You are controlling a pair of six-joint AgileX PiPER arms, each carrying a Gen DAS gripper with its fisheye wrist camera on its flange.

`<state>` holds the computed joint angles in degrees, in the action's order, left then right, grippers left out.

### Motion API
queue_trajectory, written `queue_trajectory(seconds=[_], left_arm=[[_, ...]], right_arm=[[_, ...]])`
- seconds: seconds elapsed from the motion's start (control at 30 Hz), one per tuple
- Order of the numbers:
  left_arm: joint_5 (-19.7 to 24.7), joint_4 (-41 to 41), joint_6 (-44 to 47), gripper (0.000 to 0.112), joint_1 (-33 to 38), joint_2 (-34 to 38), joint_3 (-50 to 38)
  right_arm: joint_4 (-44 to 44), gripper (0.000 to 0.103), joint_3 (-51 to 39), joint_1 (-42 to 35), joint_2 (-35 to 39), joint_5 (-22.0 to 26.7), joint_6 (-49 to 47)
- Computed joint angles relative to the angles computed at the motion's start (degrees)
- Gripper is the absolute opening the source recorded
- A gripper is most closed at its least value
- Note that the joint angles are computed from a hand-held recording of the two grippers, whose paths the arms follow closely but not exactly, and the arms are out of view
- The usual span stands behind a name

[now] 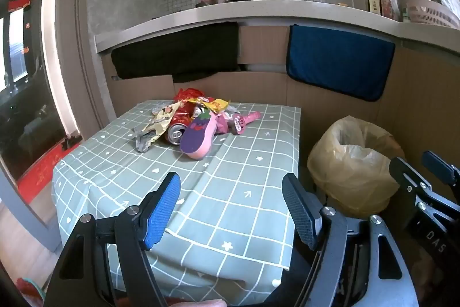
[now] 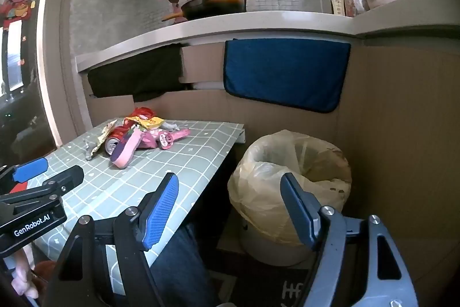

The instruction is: Collect trash

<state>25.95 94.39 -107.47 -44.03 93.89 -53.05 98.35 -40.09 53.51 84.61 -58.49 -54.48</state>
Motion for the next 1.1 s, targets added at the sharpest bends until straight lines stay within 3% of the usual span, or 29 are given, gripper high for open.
queue_trajectory(seconds=[1.1], left_arm=[[0.3, -1.0, 0.6, 0.073, -0.4, -0.4, 0.2]], right_arm=[[-1.5, 0.071, 1.2, -1.7, 0.2, 1.5, 1.7]])
